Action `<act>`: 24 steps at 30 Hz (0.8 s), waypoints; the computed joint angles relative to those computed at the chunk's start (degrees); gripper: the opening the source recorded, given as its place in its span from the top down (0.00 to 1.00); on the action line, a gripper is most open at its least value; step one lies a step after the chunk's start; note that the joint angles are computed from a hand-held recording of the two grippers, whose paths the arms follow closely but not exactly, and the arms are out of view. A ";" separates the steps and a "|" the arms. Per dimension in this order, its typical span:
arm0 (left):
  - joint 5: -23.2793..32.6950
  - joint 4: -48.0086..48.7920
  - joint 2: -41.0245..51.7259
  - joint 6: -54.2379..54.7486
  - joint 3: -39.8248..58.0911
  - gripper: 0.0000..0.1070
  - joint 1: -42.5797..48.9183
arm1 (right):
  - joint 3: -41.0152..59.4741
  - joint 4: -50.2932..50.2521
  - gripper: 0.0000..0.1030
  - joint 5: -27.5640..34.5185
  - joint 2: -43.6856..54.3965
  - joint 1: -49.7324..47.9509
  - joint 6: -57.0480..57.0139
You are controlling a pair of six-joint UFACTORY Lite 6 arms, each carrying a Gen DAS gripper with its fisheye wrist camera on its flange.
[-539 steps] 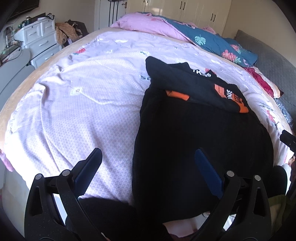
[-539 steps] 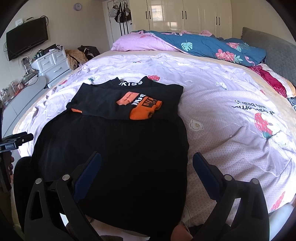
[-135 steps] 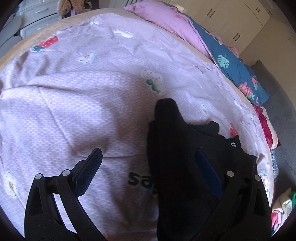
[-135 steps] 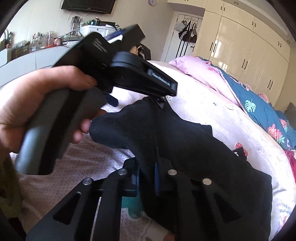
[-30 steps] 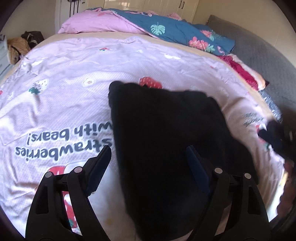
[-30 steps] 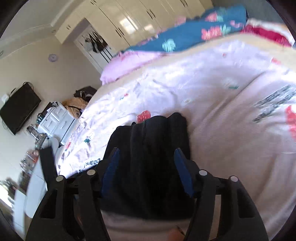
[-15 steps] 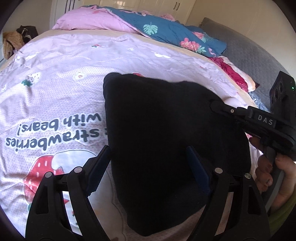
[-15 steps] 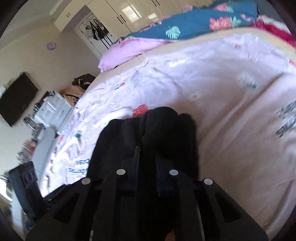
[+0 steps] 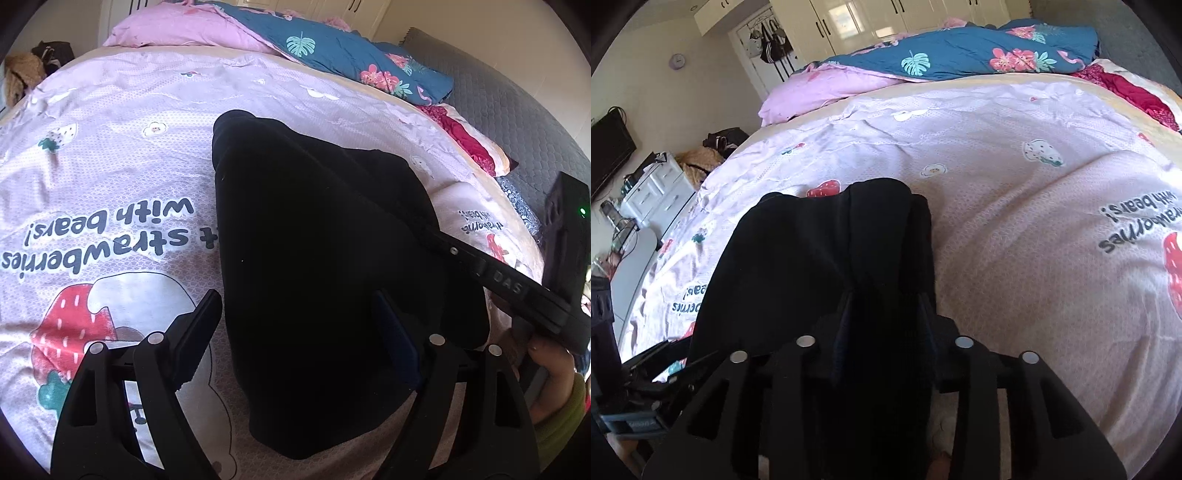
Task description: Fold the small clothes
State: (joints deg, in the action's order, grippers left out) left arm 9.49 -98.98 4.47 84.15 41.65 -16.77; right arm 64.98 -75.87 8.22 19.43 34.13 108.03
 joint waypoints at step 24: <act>-2.61 27.45 -14.67 -27.83 -8.48 0.17 -1.32 | -18.45 -3.86 0.08 25.19 -21.99 16.83 10.13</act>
State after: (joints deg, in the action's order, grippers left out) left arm 6.88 -71.53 -10.20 56.32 33.17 -18.09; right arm 46.53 -79.73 33.42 -2.56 50.97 118.16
